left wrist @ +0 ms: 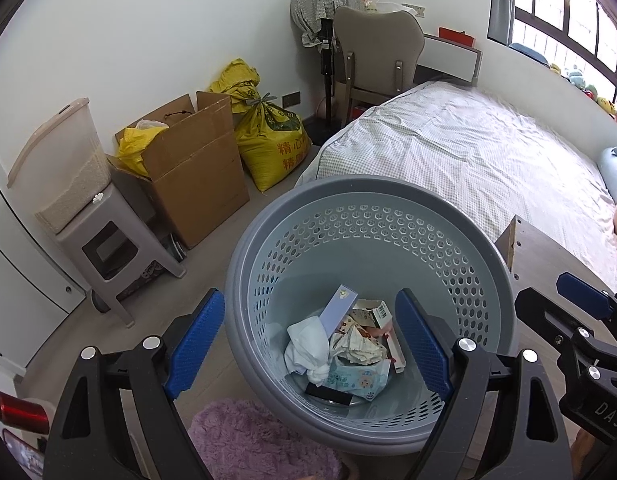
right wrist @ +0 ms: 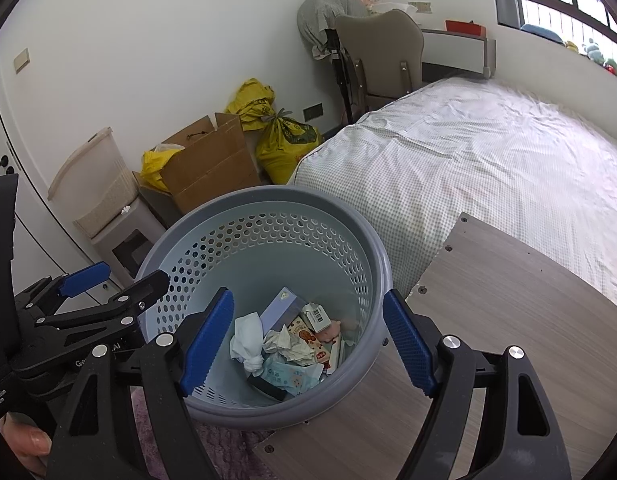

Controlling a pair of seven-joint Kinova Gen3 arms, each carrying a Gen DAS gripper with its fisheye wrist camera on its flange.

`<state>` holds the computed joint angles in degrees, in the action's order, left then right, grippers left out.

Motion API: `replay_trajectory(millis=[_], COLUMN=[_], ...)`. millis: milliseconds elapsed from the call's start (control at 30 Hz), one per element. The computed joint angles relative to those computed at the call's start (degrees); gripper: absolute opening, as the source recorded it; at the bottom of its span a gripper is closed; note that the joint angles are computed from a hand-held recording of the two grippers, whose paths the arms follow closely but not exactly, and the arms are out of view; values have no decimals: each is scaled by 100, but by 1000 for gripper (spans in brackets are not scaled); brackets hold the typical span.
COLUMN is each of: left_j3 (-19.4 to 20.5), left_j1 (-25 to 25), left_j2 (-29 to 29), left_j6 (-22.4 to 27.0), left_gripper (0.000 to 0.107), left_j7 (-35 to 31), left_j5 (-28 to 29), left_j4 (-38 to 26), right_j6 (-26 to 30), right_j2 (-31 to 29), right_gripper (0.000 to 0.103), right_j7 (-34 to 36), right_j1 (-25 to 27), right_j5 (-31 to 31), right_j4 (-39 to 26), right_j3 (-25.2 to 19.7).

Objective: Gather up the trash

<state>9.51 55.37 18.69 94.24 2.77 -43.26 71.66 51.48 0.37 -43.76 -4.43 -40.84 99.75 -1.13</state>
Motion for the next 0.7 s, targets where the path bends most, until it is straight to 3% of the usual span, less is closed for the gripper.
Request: replay_trajectory(millis=[700], left_j3=[-39], left_j1=[61], left_j2=[50], left_j6=[58], left_gripper=[83], left_j7=[-4], left_j5=[-23], left_j4=[-80], right_j6=[-44], right_j2=[-7], right_gripper=[76], right_j7=[40], right_j1=[-10], right_j5=[-25], right_j4=[33], right_j3=[2])
